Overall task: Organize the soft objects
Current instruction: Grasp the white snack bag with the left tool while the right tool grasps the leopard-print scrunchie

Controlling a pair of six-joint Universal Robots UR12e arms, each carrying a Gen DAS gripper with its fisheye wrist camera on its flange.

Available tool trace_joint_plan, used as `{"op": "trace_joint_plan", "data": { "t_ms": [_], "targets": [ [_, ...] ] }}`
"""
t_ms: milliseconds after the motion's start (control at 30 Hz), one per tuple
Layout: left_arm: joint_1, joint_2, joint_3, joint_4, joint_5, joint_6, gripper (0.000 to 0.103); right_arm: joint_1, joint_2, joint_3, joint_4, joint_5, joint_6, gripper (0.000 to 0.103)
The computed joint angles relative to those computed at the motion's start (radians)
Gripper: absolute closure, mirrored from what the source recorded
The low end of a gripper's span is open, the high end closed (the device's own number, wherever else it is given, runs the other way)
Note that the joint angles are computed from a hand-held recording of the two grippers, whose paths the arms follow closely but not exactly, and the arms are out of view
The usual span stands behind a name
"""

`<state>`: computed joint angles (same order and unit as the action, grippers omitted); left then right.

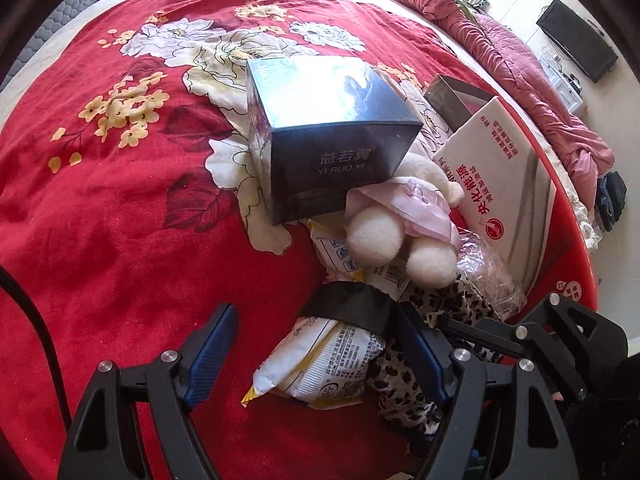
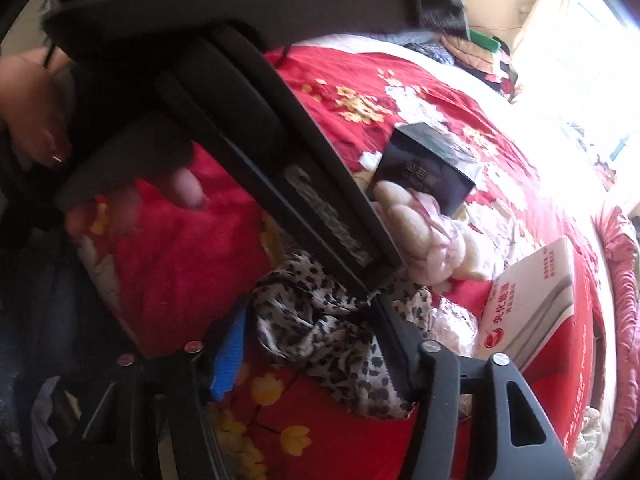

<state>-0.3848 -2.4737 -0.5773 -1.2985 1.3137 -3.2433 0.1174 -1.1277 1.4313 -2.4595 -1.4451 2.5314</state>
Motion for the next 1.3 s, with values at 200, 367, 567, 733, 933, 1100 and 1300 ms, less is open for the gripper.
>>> {"op": "trace_joint_plan", "data": {
  "t_ms": [200,367,567,733,933,1100,1300],
  "targets": [
    [-0.002,-0.028,0.049,-0.034,-0.006,0.022,0.026,-0.006,0.024,-0.015,0.001,0.004,-0.012,0.057],
    [0.003,-0.048,0.069,-0.026,-0.067,0.008,0.046,-0.018,0.030,-0.027,0.004,0.015,0.028,0.078],
    [0.001,-0.041,0.045,0.020,-0.105,0.000,0.060,-0.039,0.017,-0.018,-0.001,0.053,0.052,0.085],
    [0.013,0.014,-0.055,0.092,-0.125,-0.052,0.061,-0.049,0.000,-0.007,-0.024,0.091,0.094,0.085],
    [0.010,0.090,-0.163,0.184,-0.071,-0.087,0.061,-0.069,-0.049,0.053,-0.114,0.174,0.152,0.085],
    [0.006,0.126,-0.200,0.253,-0.031,-0.107,0.061,-0.075,-0.070,0.074,-0.190,0.203,0.187,0.085],
    [0.000,0.152,-0.223,0.319,-0.004,-0.124,0.061,-0.078,-0.094,0.094,-0.263,0.217,0.219,0.085]
  ]
}}
